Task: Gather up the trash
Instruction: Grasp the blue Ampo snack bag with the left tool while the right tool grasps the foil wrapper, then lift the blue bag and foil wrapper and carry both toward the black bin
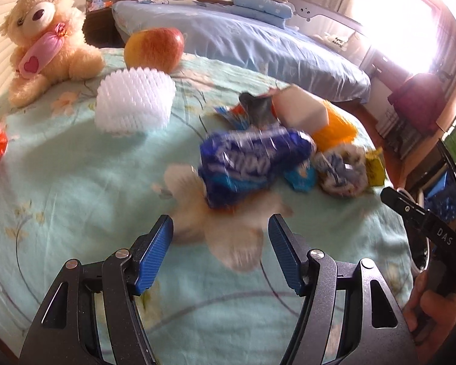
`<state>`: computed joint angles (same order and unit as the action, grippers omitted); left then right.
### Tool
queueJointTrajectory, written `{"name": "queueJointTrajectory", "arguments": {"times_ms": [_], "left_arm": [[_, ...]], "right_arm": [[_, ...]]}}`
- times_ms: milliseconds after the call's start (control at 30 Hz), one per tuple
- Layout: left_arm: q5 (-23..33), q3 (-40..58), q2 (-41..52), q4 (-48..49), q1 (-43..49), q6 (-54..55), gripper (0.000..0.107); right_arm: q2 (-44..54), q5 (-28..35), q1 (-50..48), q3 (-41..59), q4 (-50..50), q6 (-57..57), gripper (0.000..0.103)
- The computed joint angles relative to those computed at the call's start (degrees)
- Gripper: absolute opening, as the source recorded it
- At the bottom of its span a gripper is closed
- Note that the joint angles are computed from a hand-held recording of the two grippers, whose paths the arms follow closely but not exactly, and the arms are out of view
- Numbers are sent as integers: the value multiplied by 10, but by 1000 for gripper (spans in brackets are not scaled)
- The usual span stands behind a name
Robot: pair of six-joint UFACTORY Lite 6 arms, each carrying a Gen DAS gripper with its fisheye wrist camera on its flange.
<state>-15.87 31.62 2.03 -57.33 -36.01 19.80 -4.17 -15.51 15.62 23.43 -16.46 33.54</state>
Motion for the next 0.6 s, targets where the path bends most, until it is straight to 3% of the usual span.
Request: {"name": "queueJointTrajectory", "arguments": {"times_ms": [200, 300, 367, 400, 433, 600], "left_arm": [[12, 55, 54, 95, 34, -60, 68], [14, 77, 79, 121, 34, -78, 66], [13, 82, 84, 144, 32, -94, 49], [18, 86, 88, 169, 33, -114, 38], [21, 87, 91, 187, 35, -129, 36], [10, 72, 76, 187, 28, -129, 26]], "right_arm": [[70, -12, -2, 56, 11, -16, 67], [103, -17, -10, 80, -22, 13, 53], [113, -16, -13, 87, -30, 19, 29], [115, -16, -15, 87, -43, 31, 22], [115, -19, -18, 85, -58, 46, 15], [89, -29, -20, 60, -52, 41, 2]]}}
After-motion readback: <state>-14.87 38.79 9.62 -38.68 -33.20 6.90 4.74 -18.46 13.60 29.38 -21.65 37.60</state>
